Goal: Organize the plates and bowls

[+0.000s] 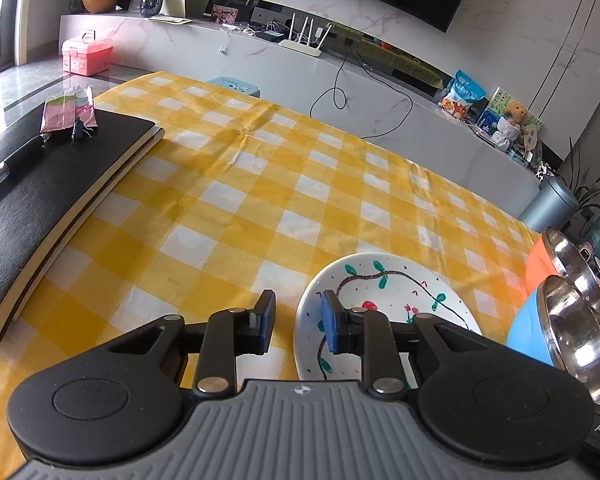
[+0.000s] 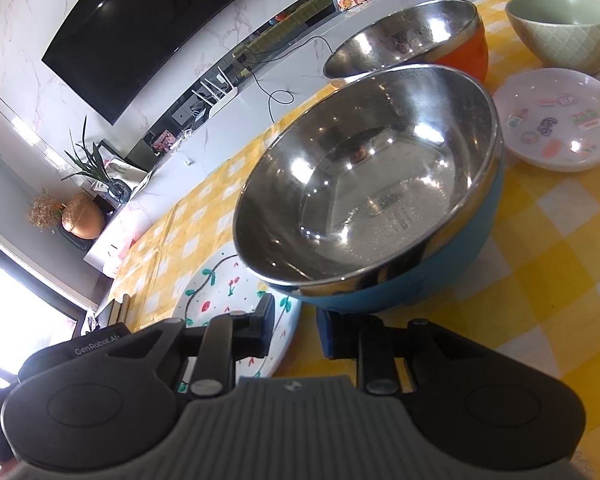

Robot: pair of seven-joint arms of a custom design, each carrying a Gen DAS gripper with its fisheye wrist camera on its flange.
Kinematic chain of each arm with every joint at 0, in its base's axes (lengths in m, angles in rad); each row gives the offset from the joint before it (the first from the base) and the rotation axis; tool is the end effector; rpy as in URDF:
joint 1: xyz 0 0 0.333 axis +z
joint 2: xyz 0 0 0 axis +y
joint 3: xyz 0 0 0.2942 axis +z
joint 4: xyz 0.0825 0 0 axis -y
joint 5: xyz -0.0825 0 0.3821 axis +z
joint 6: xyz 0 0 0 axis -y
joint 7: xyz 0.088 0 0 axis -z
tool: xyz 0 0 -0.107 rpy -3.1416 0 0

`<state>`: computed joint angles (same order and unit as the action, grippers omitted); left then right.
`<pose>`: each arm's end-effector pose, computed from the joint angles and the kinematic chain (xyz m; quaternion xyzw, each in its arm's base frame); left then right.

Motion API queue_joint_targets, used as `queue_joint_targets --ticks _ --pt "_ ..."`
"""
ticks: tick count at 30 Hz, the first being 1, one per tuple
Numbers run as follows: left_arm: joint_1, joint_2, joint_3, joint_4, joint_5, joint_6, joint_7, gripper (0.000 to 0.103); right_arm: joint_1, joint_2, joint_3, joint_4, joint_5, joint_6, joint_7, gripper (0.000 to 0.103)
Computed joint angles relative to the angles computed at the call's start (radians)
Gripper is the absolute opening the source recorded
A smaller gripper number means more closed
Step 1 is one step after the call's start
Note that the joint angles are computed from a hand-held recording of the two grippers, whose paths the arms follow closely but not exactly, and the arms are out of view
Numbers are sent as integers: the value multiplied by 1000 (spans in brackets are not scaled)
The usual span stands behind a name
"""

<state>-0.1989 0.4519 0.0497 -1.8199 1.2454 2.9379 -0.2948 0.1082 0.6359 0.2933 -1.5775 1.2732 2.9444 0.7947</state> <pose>0.6378 -0.1606 0.3139 -0.7978 0.4491 -0.3220 0.2410 0.6841 0.1850 0.3041 -0.5833 0.6694 -0.0030 0.4601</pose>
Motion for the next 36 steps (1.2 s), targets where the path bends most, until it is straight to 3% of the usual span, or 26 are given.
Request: queue_joint_targets --ticks 4,15,23,28,36 --pt "2 10 1 8 7 29 8 20 2 9 -3 9 -6 -13 28 9" --pt "3 -13 -14 -15 -50 -1 60 17 -3 2 -9 4 -41 -43 102 6" --pt "10 -86 -28 -96 -69 -7 39 17 -19 -68 -7 -62 15 -87 37 6" --pt "1 -148 -37 -146 -12 -23 -42 17 -17 -126 -29 -119 58 -118 -2 6" --pt "17 -242 -103 -230 50 -70 -144 17 -15 -227 -78 -216 123 -191 -73 6"
